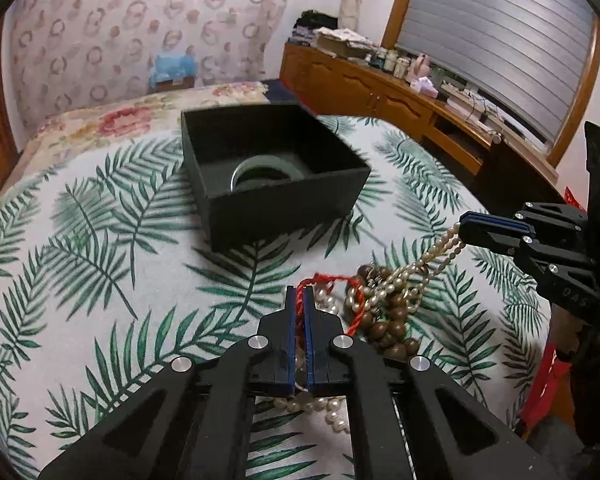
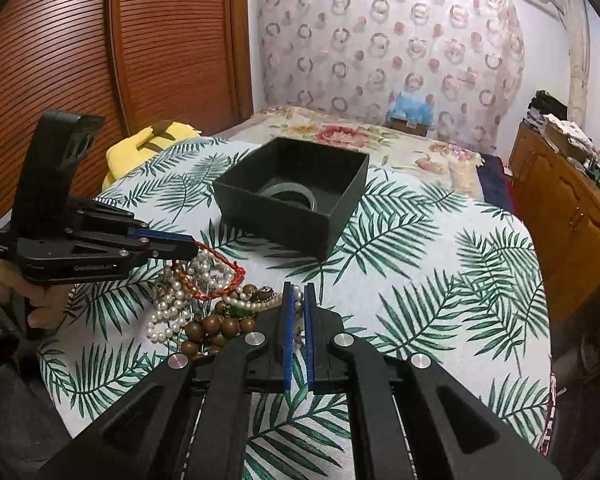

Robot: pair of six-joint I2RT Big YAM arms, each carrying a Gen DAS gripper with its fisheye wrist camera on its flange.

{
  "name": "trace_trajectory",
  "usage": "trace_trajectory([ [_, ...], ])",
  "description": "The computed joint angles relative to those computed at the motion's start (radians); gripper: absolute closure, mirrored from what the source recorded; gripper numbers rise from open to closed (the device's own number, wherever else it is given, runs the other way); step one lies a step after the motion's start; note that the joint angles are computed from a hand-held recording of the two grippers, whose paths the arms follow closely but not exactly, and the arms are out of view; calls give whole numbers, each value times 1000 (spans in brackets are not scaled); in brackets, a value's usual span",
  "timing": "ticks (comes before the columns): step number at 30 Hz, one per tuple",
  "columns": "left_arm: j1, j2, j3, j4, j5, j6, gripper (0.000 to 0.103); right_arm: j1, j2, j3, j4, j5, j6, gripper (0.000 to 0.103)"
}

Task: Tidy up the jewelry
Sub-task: 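Grasp red beaded bracelet with left tool while right tool grasps pearl necklace, then lower red bracelet into black box with left tool while right drops pearls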

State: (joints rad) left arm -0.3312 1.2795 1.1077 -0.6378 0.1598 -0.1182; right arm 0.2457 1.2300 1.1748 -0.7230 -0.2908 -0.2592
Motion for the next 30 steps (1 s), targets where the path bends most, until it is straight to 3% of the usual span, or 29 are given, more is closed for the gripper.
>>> trace_trajectory([
  [15, -2, -66, 43, 23, -82, 27, 101, -1, -16, 93, 9, 2, -12, 98],
  [30, 27, -28, 101, 37, -112, 39, 101, 14, 66, 266, 16, 26, -50, 98],
])
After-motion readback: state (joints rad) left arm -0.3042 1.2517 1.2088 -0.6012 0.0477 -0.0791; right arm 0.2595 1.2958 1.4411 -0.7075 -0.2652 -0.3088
